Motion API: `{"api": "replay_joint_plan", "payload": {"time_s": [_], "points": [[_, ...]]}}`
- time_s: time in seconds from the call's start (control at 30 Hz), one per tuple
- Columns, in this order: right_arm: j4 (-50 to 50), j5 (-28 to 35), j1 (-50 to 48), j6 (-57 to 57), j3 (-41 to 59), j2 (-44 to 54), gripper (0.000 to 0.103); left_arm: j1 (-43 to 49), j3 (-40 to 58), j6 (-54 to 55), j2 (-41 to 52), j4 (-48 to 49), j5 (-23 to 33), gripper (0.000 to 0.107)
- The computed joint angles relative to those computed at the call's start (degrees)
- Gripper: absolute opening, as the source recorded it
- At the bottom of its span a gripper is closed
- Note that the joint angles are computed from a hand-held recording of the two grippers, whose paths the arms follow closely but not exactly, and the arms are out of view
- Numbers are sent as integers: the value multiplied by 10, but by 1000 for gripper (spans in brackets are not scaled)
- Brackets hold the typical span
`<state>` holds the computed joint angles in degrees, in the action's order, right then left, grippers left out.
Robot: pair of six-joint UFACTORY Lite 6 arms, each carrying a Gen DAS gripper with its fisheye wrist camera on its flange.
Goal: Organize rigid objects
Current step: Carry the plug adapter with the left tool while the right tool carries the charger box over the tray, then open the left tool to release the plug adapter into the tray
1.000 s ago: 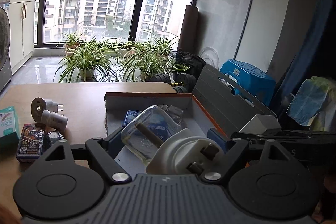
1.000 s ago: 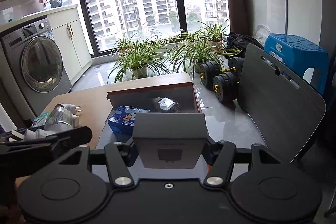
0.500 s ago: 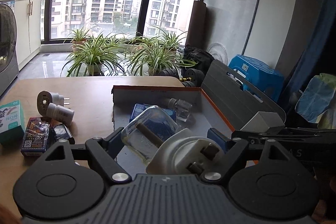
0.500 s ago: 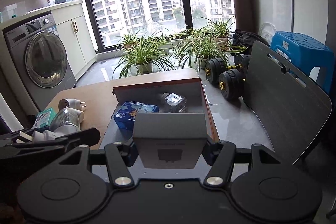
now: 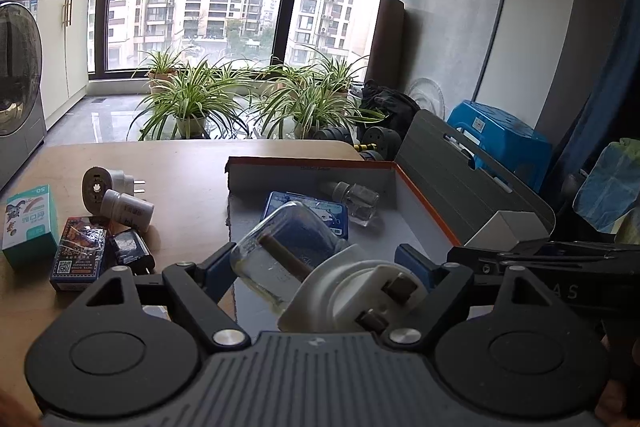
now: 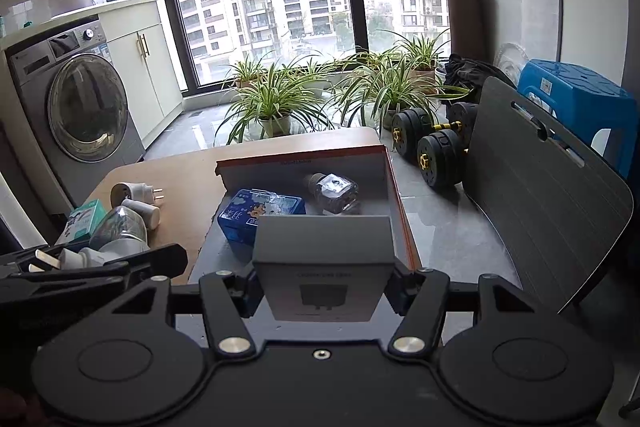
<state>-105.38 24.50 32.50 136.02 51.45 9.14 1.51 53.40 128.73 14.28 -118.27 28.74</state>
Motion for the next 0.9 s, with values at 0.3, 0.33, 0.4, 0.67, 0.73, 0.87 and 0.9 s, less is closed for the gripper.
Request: {"api": "replay_joint_plan", "payload": {"time_s": [0.3, 0.33, 0.4, 0.67, 0.73, 0.87, 0.9], "points": [[-5, -2, -2, 4, -3, 2, 71, -4, -7, 1, -6, -3, -3, 86], [-5, -2, -3, 5, -4, 2, 71, -3, -7, 0, -6, -3, -2, 86], [-7, -4, -3, 7, -5, 2, 71, -3, -8, 1, -6, -3, -2, 86], [5, -7, -4, -6, -4, 2, 71, -3, -10, 6, -4, -10, -3, 86], [6, -7, -4, -6, -3, 2, 71, -3, -11, 7, -4, -11, -2, 86], [8, -8, -3, -8, -3, 4, 71, 0, -8, -3, -3, 0, 2, 67], [8, -8, -3, -8, -3, 4, 71, 0, -8, -3, -4, -1, 4, 67]]}}
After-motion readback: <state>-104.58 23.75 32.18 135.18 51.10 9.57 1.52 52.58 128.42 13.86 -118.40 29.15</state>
